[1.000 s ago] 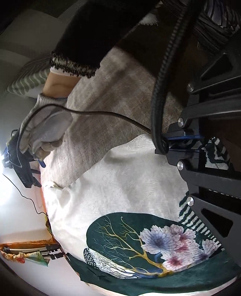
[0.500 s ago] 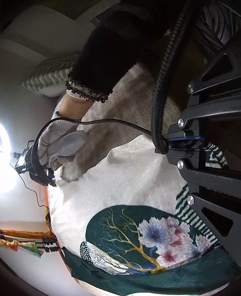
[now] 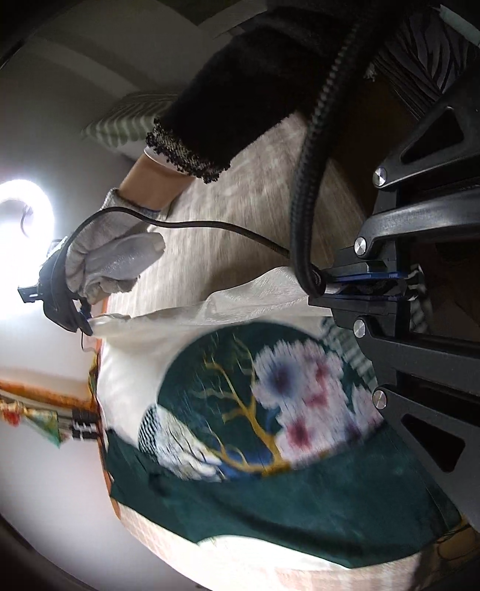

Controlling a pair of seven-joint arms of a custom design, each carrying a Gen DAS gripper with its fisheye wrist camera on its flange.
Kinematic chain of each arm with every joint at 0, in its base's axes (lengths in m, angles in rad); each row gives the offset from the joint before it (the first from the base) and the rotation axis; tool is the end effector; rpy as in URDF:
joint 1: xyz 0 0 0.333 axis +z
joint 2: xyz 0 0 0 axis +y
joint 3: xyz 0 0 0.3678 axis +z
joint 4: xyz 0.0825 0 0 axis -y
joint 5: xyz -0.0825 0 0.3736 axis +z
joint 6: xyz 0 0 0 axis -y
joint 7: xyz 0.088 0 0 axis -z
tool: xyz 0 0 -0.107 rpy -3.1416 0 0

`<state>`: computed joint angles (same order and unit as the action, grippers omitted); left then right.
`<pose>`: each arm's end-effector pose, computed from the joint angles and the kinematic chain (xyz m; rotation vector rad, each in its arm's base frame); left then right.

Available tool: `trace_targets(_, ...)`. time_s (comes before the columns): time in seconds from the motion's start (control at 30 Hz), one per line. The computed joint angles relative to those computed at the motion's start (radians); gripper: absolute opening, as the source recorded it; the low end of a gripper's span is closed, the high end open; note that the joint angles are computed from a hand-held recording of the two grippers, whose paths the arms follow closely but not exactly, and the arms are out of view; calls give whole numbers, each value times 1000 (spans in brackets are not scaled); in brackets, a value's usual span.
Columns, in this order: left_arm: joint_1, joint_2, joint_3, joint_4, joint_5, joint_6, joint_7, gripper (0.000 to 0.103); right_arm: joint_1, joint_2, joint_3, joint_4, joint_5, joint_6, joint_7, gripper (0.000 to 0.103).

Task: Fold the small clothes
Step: 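Grasp the white side edge with the right tool and fold it inward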

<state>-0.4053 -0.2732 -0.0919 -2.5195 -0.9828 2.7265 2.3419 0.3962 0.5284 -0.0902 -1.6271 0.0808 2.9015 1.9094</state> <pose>0.4010 -0.1845 0.4732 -1.5618 2.4861 -1.0957 0.7128 0.2355 0.4540 -1.6578 1.7843 -0.4171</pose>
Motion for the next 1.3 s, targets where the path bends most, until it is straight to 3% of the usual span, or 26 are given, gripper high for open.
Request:
trace_targets(0.07,13,-9,7,-13,9,-6,-13,2,40,25,-26,43,-31,-28,24,5)
trace_targets(0.33,48,-18,29,-51,52,-34,-62,2,117,156,-33,257,-114,-148,64,5)
trace_targets(0.7,85,-20,22,-72,157,-34,-146,4,122,313,21,522,-138,-322,26,5)
trace_targets(0.8,77,-41,28,-93,185,-7,-160,22,53,293,132,484,-33,-255,-72,7)
trace_targets(0.83,69,-53,31,-102,190,7,-158,26,42,288,149,480,-1,-245,-93,13)
trace_targets(0.93,40,-87,51,-128,212,47,-144,29,28,214,155,374,66,-150,-123,46)
trace_targets(1.03,12,-117,83,-149,233,57,-140,31,24,150,148,285,100,-134,-142,48)
trace_targets(1.1,0,-131,103,-161,249,63,-138,31,46,117,112,233,91,-166,-112,47)
trace_targets(1.2,-5,-150,128,-169,274,64,-153,31,-1,84,175,158,161,-186,-148,47)
trace_targets(1.3,-12,-162,147,-177,292,87,-161,31,5,87,191,144,188,-235,-160,47)
